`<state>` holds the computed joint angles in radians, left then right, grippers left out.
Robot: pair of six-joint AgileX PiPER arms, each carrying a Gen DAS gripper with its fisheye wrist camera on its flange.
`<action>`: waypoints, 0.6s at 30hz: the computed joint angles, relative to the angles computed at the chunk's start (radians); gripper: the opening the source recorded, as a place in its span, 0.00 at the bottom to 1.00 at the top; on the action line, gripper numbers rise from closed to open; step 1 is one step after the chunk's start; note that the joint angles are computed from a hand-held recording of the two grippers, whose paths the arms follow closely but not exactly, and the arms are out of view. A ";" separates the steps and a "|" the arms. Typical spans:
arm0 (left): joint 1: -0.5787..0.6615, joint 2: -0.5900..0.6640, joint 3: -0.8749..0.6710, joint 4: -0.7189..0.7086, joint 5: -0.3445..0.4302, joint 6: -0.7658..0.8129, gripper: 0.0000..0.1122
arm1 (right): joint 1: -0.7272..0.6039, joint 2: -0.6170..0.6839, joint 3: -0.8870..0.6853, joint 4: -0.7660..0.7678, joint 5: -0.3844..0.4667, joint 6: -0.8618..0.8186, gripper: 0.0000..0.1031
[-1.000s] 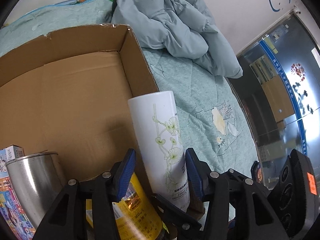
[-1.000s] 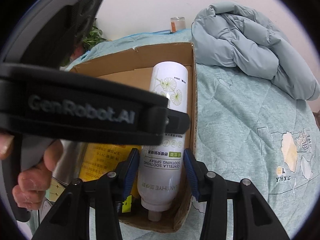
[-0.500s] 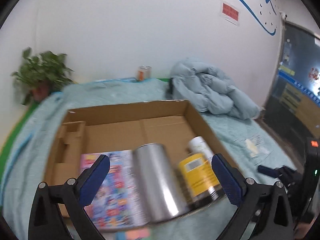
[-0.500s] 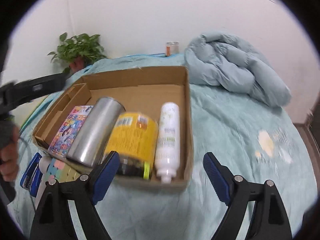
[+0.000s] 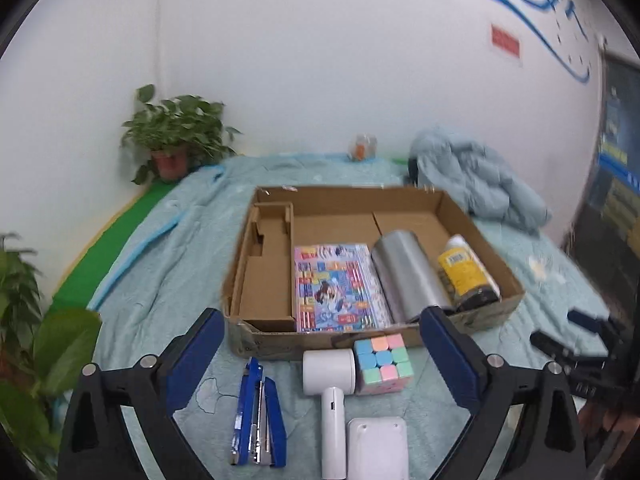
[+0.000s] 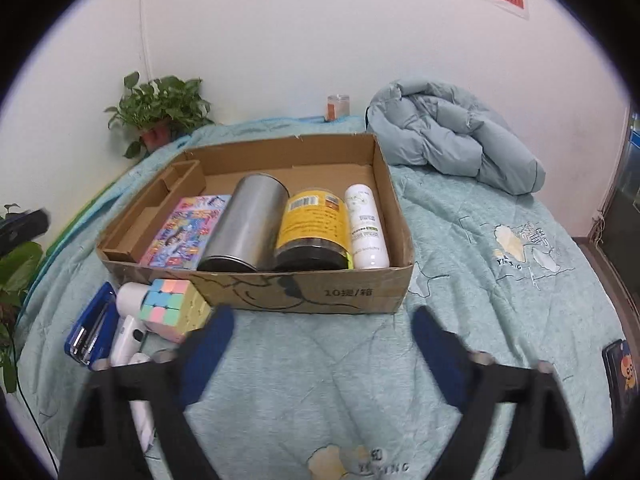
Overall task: Organize rigid objects
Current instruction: 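Withdraw the left gripper and move it to the white phone stand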
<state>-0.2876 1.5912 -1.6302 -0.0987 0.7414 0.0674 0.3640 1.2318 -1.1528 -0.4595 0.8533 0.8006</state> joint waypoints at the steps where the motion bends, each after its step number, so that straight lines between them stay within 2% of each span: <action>1: 0.010 -0.018 0.026 -0.025 -0.004 0.018 0.91 | 0.040 -0.007 -0.001 -0.034 0.021 0.034 0.93; 3: 0.032 -0.048 0.073 -0.093 0.015 0.066 0.91 | 0.091 -0.013 -0.007 -0.053 0.049 0.049 0.99; 5: 0.021 -0.087 0.137 -0.088 -0.020 0.054 0.91 | 0.131 -0.030 -0.003 -0.069 0.054 0.064 0.99; 9: -0.012 -0.114 0.177 -0.045 -0.020 0.028 0.91 | 0.218 -0.036 -0.012 -0.131 0.108 0.115 0.99; 18: 0.041 -0.151 0.272 -0.195 -0.033 0.131 0.91 | 0.302 -0.055 0.001 -0.173 0.146 0.196 0.99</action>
